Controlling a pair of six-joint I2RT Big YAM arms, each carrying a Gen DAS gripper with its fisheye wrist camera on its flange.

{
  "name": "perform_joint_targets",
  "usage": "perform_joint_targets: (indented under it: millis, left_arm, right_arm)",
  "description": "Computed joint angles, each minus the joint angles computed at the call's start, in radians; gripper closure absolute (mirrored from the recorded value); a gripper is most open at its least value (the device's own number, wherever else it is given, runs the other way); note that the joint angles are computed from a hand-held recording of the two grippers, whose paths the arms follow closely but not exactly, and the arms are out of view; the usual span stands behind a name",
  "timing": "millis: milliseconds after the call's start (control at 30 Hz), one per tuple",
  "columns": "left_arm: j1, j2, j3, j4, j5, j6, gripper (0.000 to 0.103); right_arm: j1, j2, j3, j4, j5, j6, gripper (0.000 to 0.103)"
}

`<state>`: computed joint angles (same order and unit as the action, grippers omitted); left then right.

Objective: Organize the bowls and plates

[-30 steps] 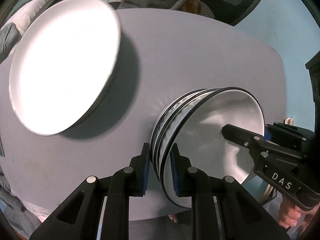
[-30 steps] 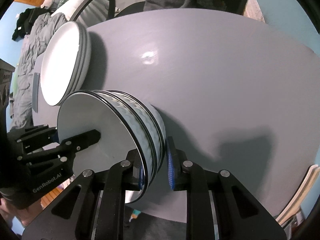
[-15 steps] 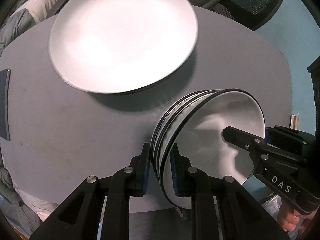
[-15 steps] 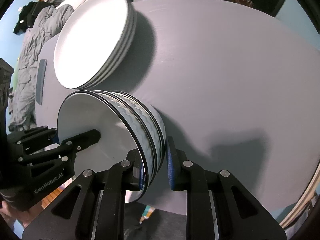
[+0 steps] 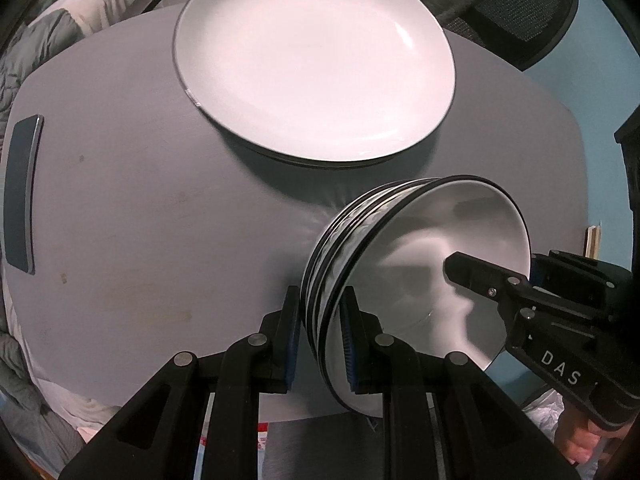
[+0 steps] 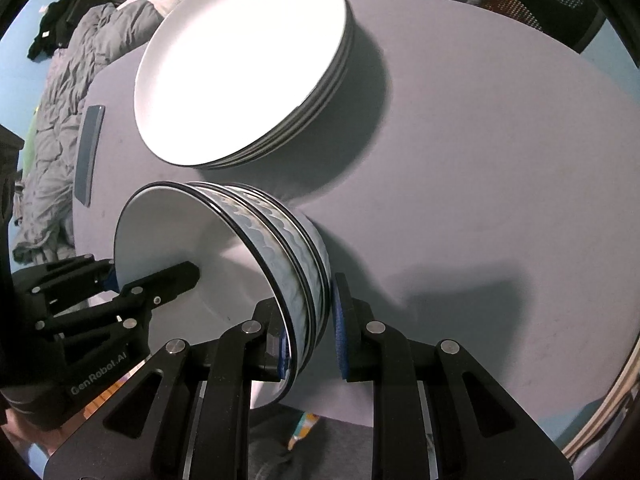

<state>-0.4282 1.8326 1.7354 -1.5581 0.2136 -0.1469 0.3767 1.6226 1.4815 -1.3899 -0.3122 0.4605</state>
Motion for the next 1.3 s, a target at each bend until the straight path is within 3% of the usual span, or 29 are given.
perform_joint_targets:
  millis: [200, 367, 667, 933, 1167, 1300]
  left_arm:
    - [-0.012, -0.009, -0.007, 0.021, 0.02, -0.014, 0.085]
    - [-0.034, -0.026, -0.053, 0.084, 0.04, -0.028, 0.084]
    - [-0.069, -0.022, -0.06, 0.125, 0.081, -0.056, 0.082]
    - [-0.078, -0.049, -0.11, 0.182, 0.106, -0.095, 0.082]
    - [-0.051, -0.043, -0.099, 0.179, 0.101, -0.052, 0.082]
    - [-0.007, -0.043, -0.083, 0.144, 0.097, -0.001, 0.083]
  right_arm:
    - [0.005, -0.012, -0.005, -0.005, 0.018, 0.001, 0.085]
    - [0.004, -0.033, -0.022, 0.006, 0.036, 0.0, 0.085]
    - [-0.011, -0.081, -0.077, 0.058, 0.003, 0.075, 0.082]
    - [-0.019, -0.105, -0.106, 0.084, -0.009, 0.09, 0.083]
    - [-0.019, -0.102, -0.108, 0.1, -0.016, 0.116, 0.082]
    - [-0.013, -0.107, -0.113, 0.11, 0.0, 0.125, 0.082]
